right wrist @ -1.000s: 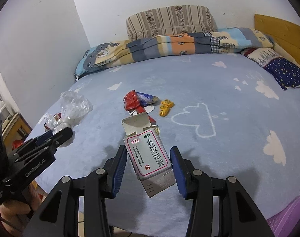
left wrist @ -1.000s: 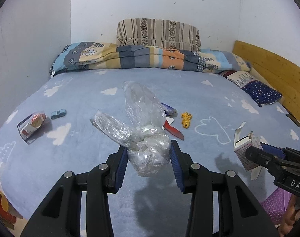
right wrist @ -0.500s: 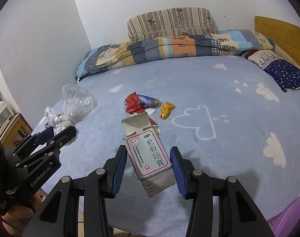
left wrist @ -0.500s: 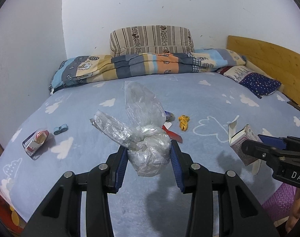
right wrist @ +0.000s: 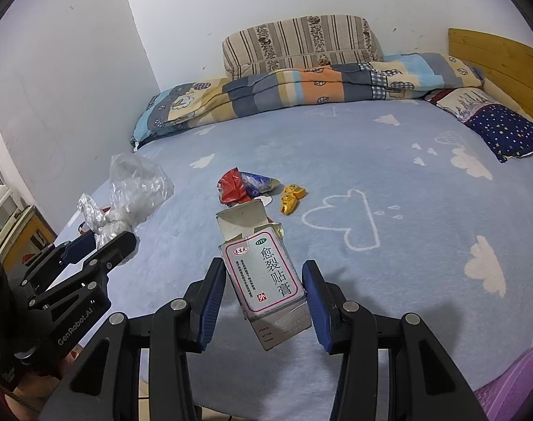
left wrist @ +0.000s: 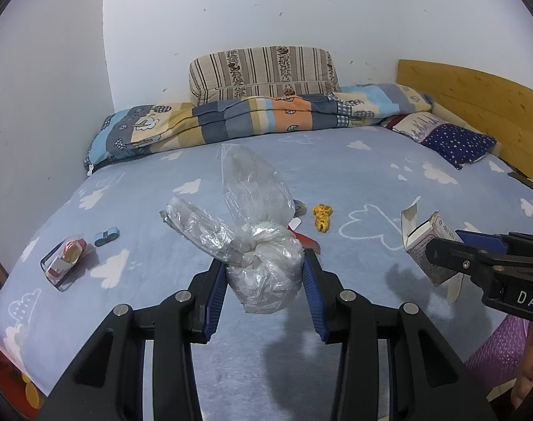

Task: Collect trash
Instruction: 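Lift and hold the white box and plastic bag above the bed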

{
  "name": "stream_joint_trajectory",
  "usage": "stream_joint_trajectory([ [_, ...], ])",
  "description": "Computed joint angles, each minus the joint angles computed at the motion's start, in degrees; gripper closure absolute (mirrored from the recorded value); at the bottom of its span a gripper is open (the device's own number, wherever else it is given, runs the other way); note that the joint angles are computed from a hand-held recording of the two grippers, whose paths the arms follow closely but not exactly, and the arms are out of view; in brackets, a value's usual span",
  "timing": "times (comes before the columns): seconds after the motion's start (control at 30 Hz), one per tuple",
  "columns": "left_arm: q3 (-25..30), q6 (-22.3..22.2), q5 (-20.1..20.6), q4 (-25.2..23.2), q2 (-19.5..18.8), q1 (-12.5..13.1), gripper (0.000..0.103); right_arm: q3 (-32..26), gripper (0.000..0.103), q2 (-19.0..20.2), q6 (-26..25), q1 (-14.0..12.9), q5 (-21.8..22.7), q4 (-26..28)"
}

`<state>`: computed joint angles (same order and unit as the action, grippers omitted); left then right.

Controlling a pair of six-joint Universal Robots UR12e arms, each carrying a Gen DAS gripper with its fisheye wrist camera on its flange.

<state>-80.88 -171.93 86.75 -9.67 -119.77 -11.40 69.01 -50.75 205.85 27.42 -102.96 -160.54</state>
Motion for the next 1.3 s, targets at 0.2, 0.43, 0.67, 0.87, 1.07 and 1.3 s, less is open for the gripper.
stream_joint_trajectory([
  [0.2, 0.0, 0.5, -0.2, 0.1, 0.0, 0.0, 0.063, 0.1, 0.055, -0.1, 0.3, -0.1, 0.0, -0.1],
  [0.43, -0.1, 1.0, -0.6, 0.1, 0.0, -0.1, 0.063, 0.1, 0.055, -0.1, 0.6, -0.1, 0.0, -0.1],
  [0.67, 0.0, 1.3, -1.1, -0.1, 0.0, -0.2, 0.063, 0.0, 0.055, -0.2, 1.2, 0.0, -0.4, 0.0],
  [0.87, -0.1, 1.5, -1.5, -0.1, 0.0, -0.2, 0.063, 0.1, 0.055, -0.3, 1.8, 0.0, -0.8, -0.2],
  [1.07, 0.0, 1.6, -1.6, -0.2, 0.0, -0.3, 0.063, 0.5, 0.055, -0.5, 2.6, -0.2, -1.0, -0.5],
  [1.3, 0.0, 1.5, -1.4, -0.2, -0.1, -0.4, 0.063, 0.5, 0.055, -0.5, 2.9, -0.3, -1.0, -0.5],
])
